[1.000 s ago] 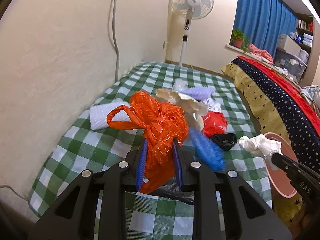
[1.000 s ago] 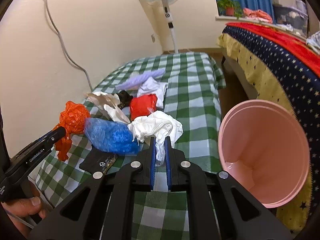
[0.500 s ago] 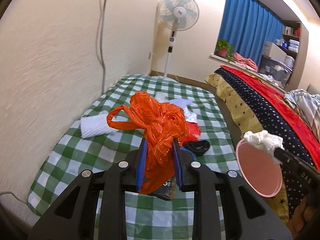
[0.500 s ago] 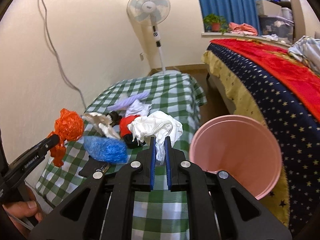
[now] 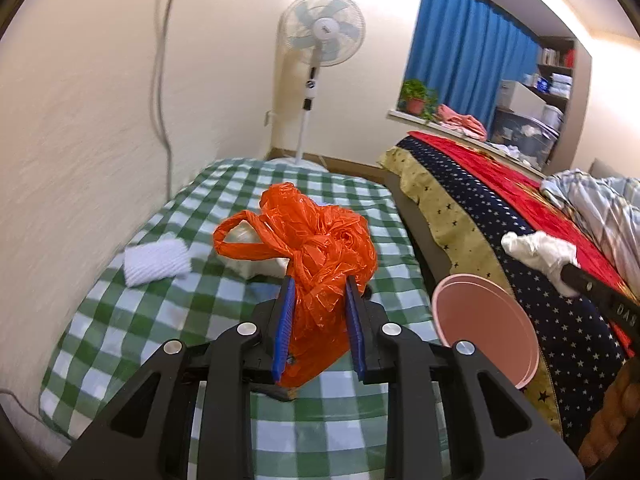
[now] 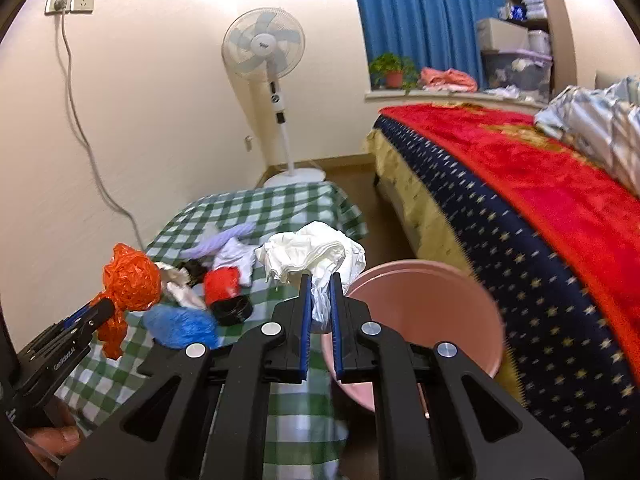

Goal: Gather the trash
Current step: 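Carry both items over the pink bin and open both tools to drop them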

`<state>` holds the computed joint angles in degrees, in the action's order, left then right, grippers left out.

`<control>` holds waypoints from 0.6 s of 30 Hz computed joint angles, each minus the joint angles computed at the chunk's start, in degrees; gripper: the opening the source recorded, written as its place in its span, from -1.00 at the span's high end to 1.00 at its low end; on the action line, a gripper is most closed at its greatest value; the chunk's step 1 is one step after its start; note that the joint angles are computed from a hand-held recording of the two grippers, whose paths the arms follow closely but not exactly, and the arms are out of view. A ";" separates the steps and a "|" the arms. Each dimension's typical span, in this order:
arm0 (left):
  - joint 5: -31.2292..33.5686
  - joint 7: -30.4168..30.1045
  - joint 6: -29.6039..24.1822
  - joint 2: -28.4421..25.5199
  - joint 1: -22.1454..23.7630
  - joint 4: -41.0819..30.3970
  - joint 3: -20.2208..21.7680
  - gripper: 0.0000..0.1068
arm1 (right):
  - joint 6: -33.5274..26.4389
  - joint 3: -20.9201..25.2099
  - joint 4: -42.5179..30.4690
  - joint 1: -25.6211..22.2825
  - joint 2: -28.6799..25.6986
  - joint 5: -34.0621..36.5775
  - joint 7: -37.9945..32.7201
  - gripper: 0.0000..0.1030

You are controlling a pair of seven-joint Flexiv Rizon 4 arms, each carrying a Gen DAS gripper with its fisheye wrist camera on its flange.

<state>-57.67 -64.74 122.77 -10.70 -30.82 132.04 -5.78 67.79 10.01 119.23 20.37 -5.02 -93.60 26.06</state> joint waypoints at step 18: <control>16.72 -6.68 -5.52 -5.82 0.06 -6.70 1.21 0.54 | -11.01 0.60 3.88 -1.62 3.76 2.59 2.12 0.82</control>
